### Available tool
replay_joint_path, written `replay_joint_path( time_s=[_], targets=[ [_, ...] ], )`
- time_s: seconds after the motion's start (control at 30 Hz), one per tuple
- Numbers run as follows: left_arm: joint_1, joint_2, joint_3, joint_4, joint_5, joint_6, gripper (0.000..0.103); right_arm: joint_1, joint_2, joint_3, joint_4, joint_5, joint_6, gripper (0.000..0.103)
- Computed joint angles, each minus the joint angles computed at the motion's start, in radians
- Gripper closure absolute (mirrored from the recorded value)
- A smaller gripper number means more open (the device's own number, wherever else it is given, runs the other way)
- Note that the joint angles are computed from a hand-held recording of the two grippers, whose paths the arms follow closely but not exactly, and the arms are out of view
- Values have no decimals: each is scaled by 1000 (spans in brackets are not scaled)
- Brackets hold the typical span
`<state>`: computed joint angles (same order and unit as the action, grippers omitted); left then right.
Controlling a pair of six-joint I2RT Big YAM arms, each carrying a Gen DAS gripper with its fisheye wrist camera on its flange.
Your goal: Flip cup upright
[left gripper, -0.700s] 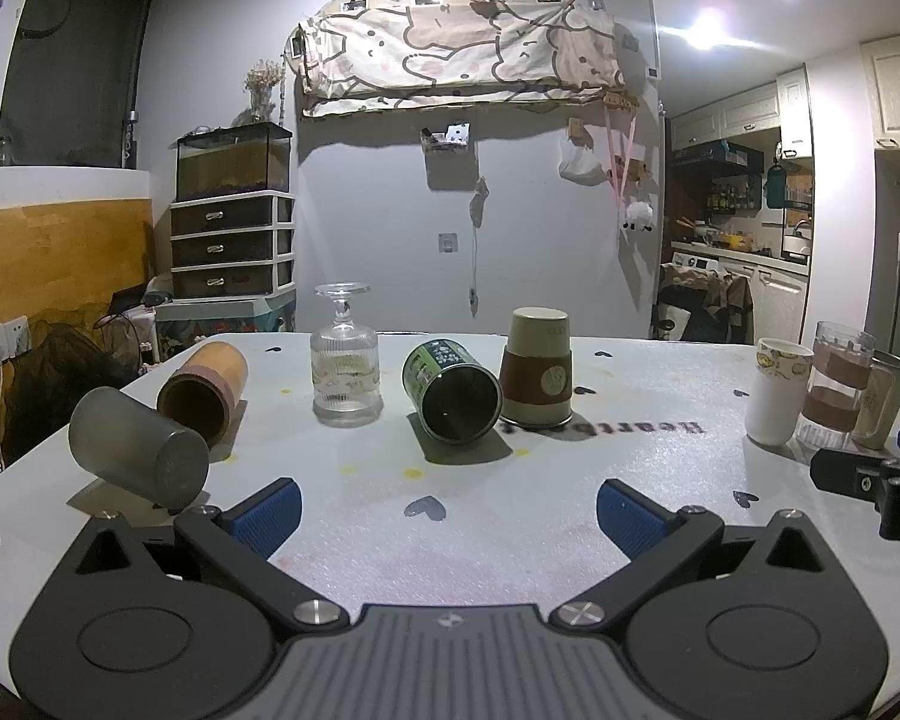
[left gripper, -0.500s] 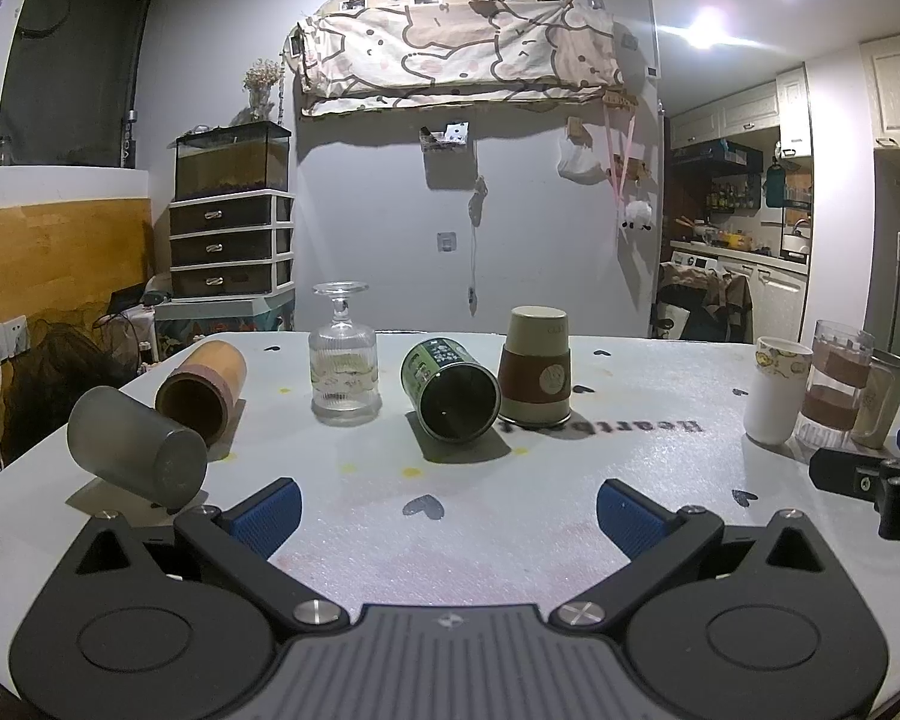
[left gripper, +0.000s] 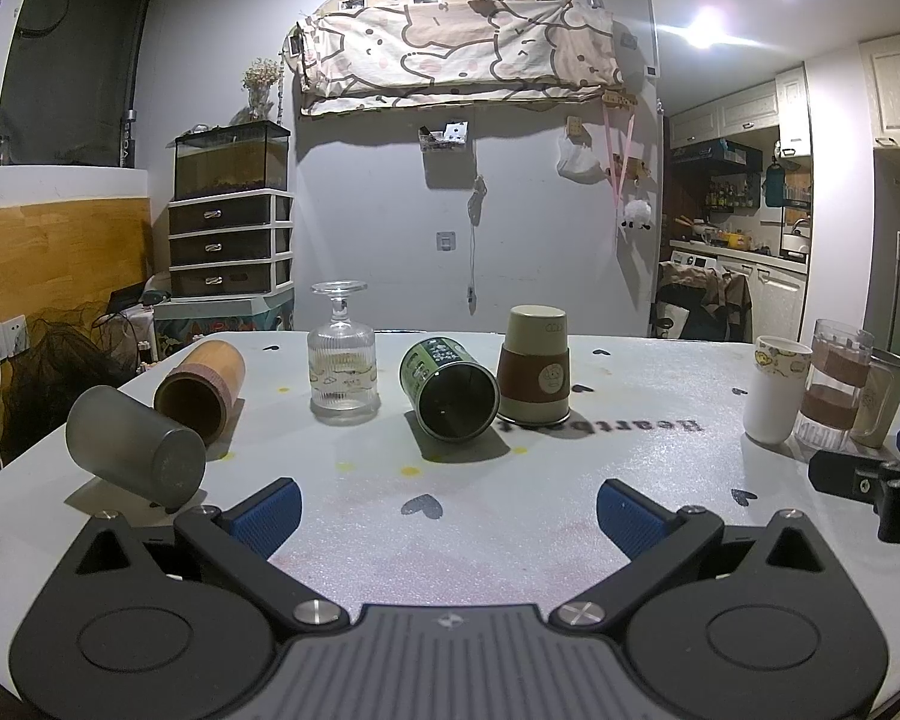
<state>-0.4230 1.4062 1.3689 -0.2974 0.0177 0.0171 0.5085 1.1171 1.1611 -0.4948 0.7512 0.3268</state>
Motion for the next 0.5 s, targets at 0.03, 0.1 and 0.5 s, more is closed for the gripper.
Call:
replay_joint_path(
  time_s=[0.03, 0.1, 0.5],
  targets=[
    [0, 0, 0, 0, 0, 0, 0, 0, 0, 0, 0, 0, 0, 0],
    [0, 0, 0, 0, 0, 0, 0, 0, 0, -1, 1, 0, 0, 0],
    [-2, 7, -1, 7, -1, -1, 0, 0, -1, -3, 0, 1, 2, 0]
  ],
)
